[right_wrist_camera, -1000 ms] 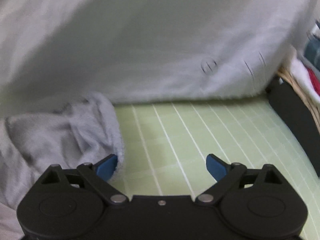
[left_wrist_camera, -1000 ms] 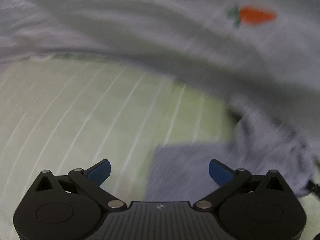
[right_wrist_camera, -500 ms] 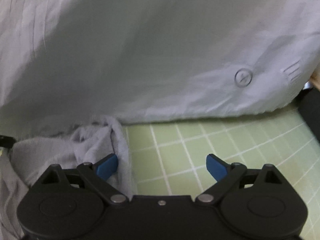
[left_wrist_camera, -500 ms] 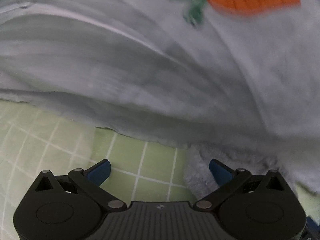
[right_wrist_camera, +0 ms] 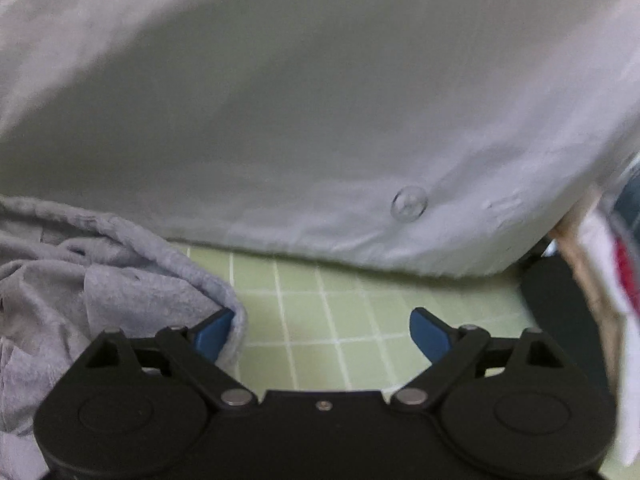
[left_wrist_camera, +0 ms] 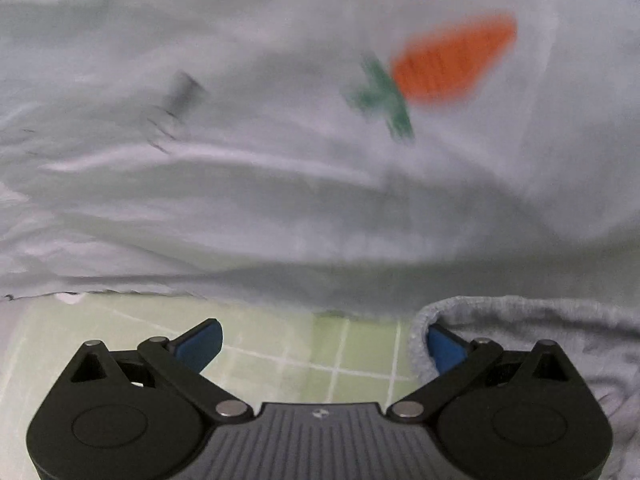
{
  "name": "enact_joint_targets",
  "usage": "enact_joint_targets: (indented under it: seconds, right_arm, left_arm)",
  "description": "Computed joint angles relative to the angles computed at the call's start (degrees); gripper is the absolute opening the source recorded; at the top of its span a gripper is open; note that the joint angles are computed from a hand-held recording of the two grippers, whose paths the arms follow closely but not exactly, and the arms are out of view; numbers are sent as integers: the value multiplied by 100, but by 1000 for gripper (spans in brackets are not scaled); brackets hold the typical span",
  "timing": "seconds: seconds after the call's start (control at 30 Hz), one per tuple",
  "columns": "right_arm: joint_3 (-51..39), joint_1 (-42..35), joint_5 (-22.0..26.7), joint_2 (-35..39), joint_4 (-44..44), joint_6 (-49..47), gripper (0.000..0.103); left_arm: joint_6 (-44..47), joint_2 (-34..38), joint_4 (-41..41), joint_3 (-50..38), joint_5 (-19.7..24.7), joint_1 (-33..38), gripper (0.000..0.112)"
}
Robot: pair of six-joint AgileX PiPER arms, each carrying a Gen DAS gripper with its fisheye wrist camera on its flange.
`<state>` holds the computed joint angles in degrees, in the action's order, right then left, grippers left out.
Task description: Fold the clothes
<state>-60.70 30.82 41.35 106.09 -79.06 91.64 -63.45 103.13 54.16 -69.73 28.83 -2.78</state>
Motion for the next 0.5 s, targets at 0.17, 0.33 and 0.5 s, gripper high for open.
enact_joint_targets:
  seconds: [0.17, 0.33, 0.5]
  right_arm:
    - [855, 823, 908, -822, -1224, 1292, 94]
    - [1790, 1686, 1588, -1871, -1595, 1675, 94]
    - [2485, 2648, 2304, -2602, -1010, 1692, 94]
  left_arm:
    - [-1921, -1631, 947, 1412, -628, 185, 103]
    - [-2081, -3342, 875, 2747, -903, 496, 102]
    - [-200, -4944, -591, 3834, -610, 863, 102]
